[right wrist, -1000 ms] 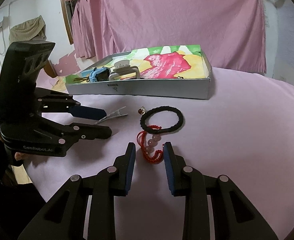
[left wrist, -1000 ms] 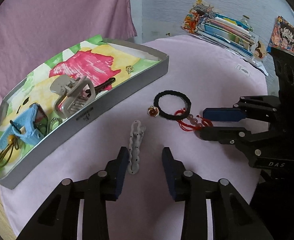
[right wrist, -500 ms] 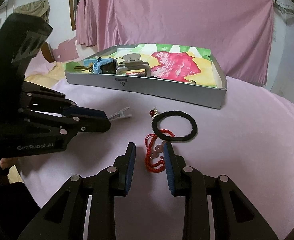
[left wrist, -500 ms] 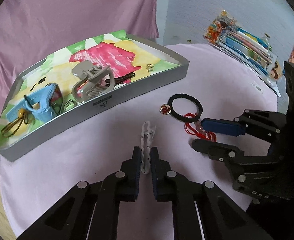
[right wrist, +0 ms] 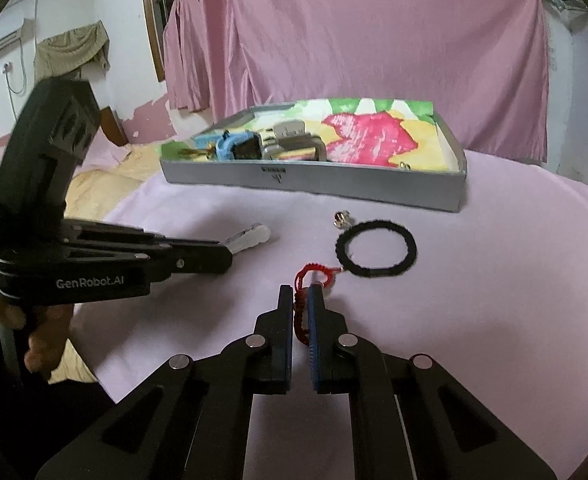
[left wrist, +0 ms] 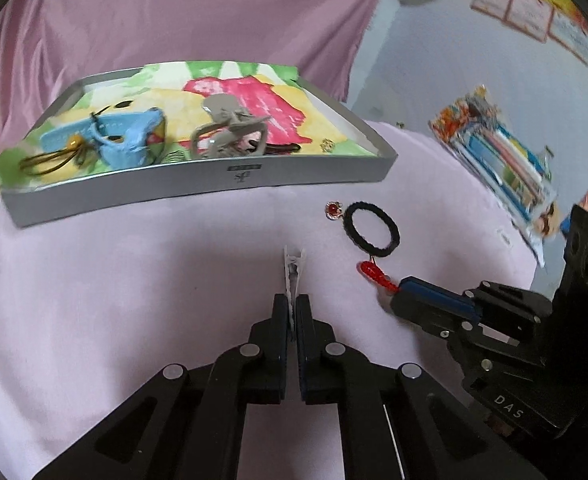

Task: Organize jewelry
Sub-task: 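Carry white strip and red-string bracelet into the tray and open both tools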

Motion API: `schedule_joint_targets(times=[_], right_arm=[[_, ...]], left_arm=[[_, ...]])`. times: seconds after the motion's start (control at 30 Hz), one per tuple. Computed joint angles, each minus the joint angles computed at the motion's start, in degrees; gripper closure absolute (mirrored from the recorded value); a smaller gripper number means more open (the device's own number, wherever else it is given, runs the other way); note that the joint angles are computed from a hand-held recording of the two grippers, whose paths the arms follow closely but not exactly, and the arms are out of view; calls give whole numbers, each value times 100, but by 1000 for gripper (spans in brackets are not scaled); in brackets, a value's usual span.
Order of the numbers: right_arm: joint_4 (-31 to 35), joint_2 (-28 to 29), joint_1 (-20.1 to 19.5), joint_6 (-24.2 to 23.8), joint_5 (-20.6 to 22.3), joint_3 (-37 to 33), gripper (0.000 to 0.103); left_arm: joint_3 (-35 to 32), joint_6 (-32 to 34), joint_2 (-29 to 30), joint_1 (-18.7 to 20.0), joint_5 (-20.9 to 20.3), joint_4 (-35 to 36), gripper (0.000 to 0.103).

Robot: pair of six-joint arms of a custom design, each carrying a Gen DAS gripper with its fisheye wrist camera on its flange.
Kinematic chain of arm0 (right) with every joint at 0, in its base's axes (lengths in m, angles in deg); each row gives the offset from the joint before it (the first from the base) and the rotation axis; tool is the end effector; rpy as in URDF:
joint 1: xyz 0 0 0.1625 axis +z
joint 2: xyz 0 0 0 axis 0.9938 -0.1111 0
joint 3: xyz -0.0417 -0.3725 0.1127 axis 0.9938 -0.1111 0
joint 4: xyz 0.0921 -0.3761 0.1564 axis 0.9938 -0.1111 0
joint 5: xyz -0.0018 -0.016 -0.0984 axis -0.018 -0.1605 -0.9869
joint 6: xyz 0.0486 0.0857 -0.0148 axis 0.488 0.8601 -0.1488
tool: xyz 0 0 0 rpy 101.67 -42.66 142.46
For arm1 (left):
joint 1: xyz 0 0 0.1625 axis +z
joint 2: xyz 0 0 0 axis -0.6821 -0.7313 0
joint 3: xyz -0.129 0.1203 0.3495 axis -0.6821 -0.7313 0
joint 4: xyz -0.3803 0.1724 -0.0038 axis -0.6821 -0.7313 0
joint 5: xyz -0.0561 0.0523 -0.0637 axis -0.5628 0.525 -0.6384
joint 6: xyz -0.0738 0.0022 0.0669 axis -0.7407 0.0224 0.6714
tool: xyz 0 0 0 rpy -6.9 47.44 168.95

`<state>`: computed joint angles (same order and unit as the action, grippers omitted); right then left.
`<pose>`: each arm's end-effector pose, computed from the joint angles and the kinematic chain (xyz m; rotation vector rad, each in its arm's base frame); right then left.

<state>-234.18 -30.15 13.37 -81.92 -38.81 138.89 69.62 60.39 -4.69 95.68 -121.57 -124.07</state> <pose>0.1584 -0.4209 0.0558 0.7740 -2.4230 0.9280 -0.1188 -0.4558 0.1163 0.6290 2.6366 -0.6889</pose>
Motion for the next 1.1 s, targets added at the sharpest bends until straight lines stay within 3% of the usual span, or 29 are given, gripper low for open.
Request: schedule_joint_targets(times=[0.37, 0.73, 1.1], right_arm=[[-288, -89, 62, -67, 357, -5, 97], [-10, -19, 93, -121, 520, -762, 97], [1057, 323, 29, 440, 239, -1861, 97]], left_arm=[[197, 25, -190, -284, 490, -750, 99], [-464, 532, 278, -187, 950, -1549, 99], [-1521, 685, 699, 341, 866, -891, 99]])
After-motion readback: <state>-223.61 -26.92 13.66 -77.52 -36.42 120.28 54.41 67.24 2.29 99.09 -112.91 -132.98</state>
